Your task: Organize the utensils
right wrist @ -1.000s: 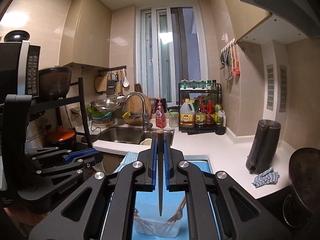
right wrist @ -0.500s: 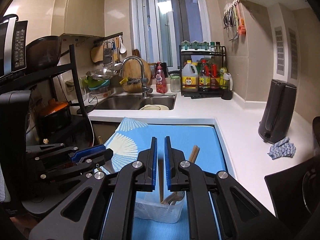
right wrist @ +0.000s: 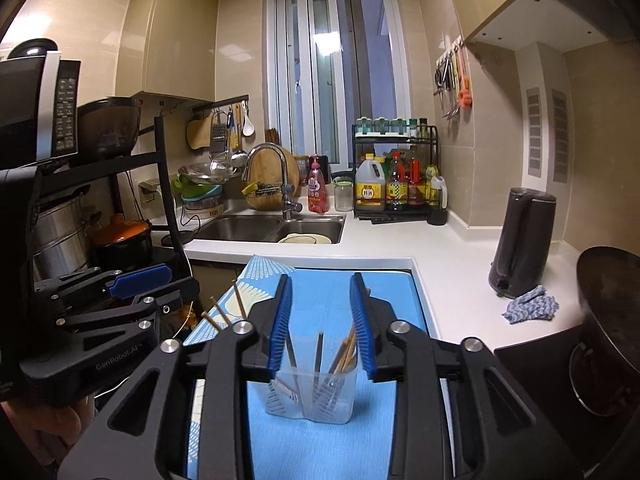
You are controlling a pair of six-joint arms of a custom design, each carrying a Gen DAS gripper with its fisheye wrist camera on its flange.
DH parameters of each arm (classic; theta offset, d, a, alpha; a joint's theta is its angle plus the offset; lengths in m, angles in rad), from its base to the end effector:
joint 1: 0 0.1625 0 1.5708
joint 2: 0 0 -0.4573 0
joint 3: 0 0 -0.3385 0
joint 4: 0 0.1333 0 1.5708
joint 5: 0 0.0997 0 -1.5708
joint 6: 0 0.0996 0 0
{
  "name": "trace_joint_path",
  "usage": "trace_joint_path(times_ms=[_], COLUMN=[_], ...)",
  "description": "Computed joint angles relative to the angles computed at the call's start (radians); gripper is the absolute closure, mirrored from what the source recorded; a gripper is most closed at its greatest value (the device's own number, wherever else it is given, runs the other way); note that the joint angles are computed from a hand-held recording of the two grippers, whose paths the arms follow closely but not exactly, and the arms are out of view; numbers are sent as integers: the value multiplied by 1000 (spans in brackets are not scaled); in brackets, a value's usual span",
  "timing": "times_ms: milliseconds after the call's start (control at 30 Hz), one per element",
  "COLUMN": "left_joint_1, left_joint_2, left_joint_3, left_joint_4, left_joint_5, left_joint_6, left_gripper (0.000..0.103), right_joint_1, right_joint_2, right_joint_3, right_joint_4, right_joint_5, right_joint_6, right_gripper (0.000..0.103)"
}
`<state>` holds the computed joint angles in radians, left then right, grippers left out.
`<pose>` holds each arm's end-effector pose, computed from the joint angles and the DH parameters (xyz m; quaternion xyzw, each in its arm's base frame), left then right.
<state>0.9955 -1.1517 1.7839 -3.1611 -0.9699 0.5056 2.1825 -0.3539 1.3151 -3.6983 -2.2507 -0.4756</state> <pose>-0.1585 -0.5929 0.4145 0.3192 0.7971 -0.4492 0.2471 0.4789 -0.5597 0.1046 0.2499 -0.7685 0.5369 0.2424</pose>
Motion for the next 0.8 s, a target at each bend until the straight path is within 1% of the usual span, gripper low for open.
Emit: trace_joint_path(times_ms=[67,100,167,200,267,300,333,367,400,433,533,667,800], left_joint_1=[-2,-3,-4,-4,3,6,10,16,23,31,59,77,101], left_joint_2=[-26,-36,-54,-61,-75,-80,-80,-77,-70,-62,-47,-7,25], left_joint_3=[49,72,128,155,207,236,259,282,302,319,345,373,380], left_joint_4=[-28,-39,-84,-109,-158,-190,-223,-264,-306,-343,-364,-421,-449], left_joint_5=[-2,-1,7,10,-1,-3,-1,2,4,3,-19,-8,-26], left_joint_6=[-29,-41,-52,-55,-66,-70,-72,-70,-65,-64,-76,-52,-51], left_gripper=[53,51,39,36,26,23,16,13,12,8,7,7,7], right_joint_1=[14,20,28,30,30,29,26,21,17,9,-20,-58,-87], right_joint_2=[-10,-14,-16,-15,-11,-6,1,9,16,22,36,72,84], right_joint_3=[56,89,141,158,207,223,241,254,262,274,302,315,313], right_joint_4=[-58,-87,-141,-163,-221,-248,-280,-307,-324,-338,-362,-431,-411], right_joint_5=[-21,-30,-49,-56,-61,-64,-67,-70,-78,-86,-80,-73,-88], right_joint_6=[-2,3,12,15,14,7,-8,-24,-30,-24,5,-16,14], right_gripper=[58,55,44,40,25,21,16,11,9,8,6,5,5])
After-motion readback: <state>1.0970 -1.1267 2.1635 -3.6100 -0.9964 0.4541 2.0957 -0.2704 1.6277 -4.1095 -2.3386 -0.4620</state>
